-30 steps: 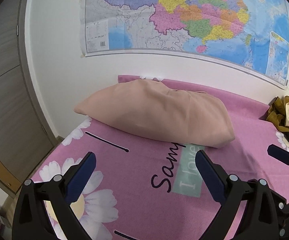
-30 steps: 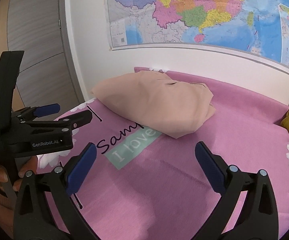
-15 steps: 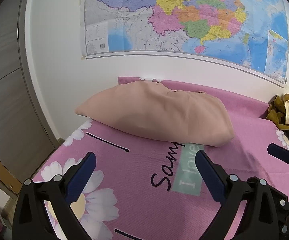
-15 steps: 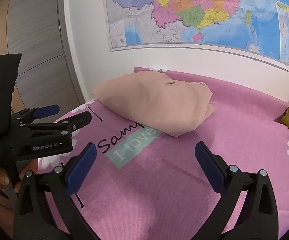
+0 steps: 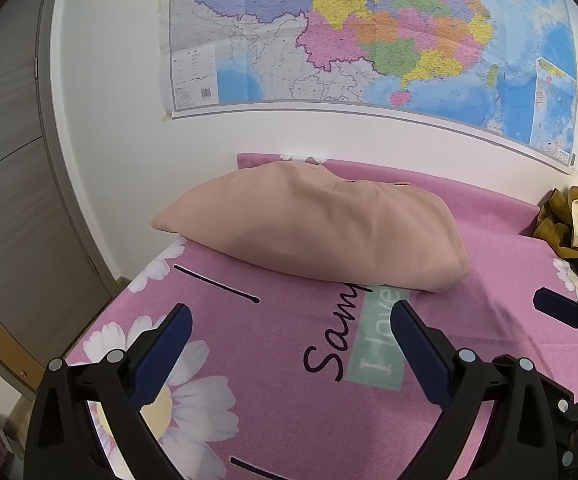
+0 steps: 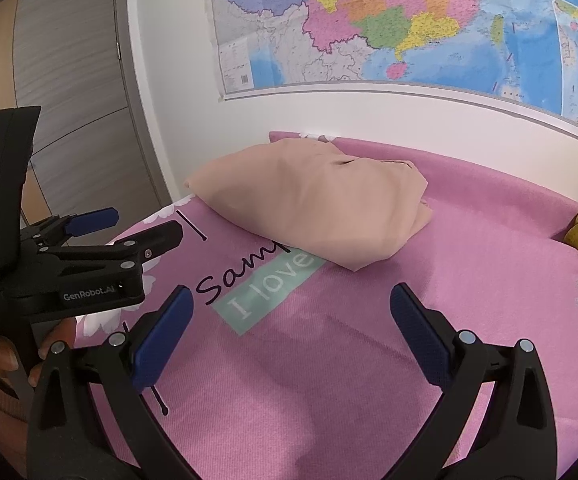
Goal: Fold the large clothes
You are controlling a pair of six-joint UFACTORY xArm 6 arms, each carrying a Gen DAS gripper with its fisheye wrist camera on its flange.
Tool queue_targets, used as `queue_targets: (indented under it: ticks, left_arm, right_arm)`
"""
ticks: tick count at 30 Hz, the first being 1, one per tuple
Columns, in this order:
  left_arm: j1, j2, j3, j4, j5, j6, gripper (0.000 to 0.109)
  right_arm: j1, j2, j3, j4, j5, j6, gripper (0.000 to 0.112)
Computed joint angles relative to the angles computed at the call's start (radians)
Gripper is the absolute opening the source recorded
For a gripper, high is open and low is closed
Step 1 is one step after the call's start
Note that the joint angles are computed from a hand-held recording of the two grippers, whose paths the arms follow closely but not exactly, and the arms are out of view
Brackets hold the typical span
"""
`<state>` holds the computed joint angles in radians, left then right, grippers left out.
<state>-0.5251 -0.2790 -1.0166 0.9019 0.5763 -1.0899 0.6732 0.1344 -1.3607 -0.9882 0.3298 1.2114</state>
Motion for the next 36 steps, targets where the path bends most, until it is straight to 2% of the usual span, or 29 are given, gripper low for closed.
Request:
queue_targets:
  ticks: [36]
  left_arm:
    - [0.008, 0.001, 0.009, -0.007, -0.011, 0.014, 0.096]
  right_arm:
    - [0.0, 0.003, 0.001, 0.002, -0.005, 0.014, 0.097]
